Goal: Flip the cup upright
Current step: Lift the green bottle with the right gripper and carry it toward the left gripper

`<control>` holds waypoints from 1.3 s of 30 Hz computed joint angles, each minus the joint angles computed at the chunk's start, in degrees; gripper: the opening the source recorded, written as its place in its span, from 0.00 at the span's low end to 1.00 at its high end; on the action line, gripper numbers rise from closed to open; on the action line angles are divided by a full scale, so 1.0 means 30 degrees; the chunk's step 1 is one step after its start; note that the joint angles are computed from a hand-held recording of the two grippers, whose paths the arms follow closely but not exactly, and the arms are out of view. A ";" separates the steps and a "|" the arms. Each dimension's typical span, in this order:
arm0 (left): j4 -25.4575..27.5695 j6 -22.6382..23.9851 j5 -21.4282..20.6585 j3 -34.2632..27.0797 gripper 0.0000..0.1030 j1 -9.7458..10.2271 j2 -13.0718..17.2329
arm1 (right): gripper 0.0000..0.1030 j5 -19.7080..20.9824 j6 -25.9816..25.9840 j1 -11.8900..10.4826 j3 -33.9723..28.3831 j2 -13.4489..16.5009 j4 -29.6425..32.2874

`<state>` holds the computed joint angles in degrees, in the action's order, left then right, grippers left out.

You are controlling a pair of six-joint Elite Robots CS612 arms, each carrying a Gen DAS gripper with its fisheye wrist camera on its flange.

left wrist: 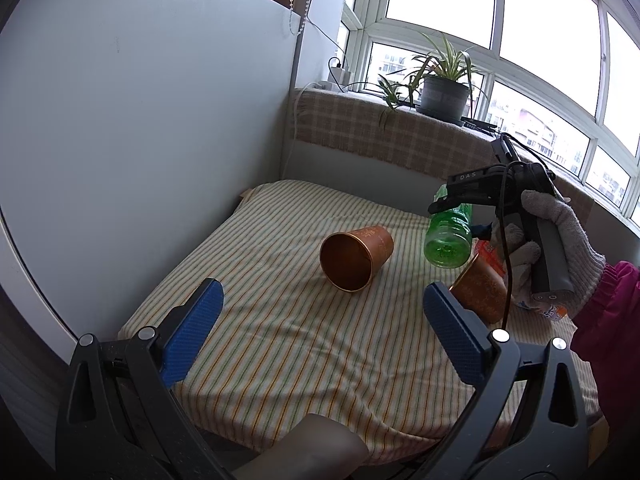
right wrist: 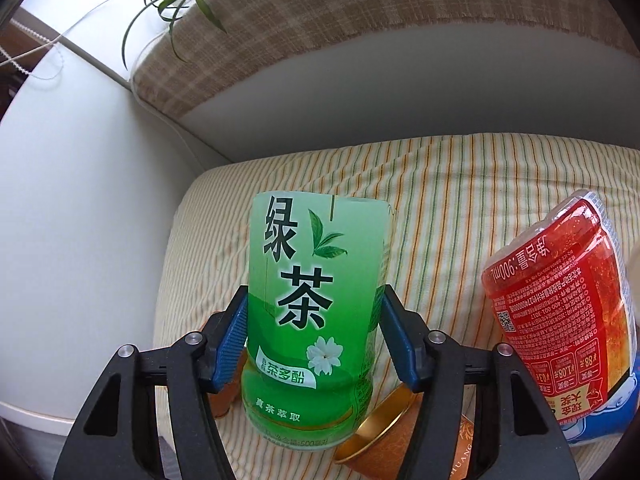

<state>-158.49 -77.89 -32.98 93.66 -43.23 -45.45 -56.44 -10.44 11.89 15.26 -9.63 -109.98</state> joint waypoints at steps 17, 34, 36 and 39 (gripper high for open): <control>-0.0189 0.1697 0.0252 -0.0834 0.99 -0.0485 0.0280 | 0.60 0.3633 -0.1495 -0.1421 0.9622 -0.5503 -0.5027; -0.2681 0.6340 -0.1754 -0.2777 0.99 -0.0368 0.1567 | 0.60 0.2632 -0.4618 -0.2989 1.5760 -0.8150 -0.5414; -0.3077 0.6536 -0.2676 -0.2960 0.99 -0.0239 0.1733 | 0.60 0.2337 -0.4856 -0.3089 1.6020 -0.8166 -0.5027; -0.3713 0.6628 -0.4123 -0.3201 0.99 -0.0029 0.1961 | 0.60 0.1646 -0.4983 -0.3156 1.6265 -0.8102 -0.4962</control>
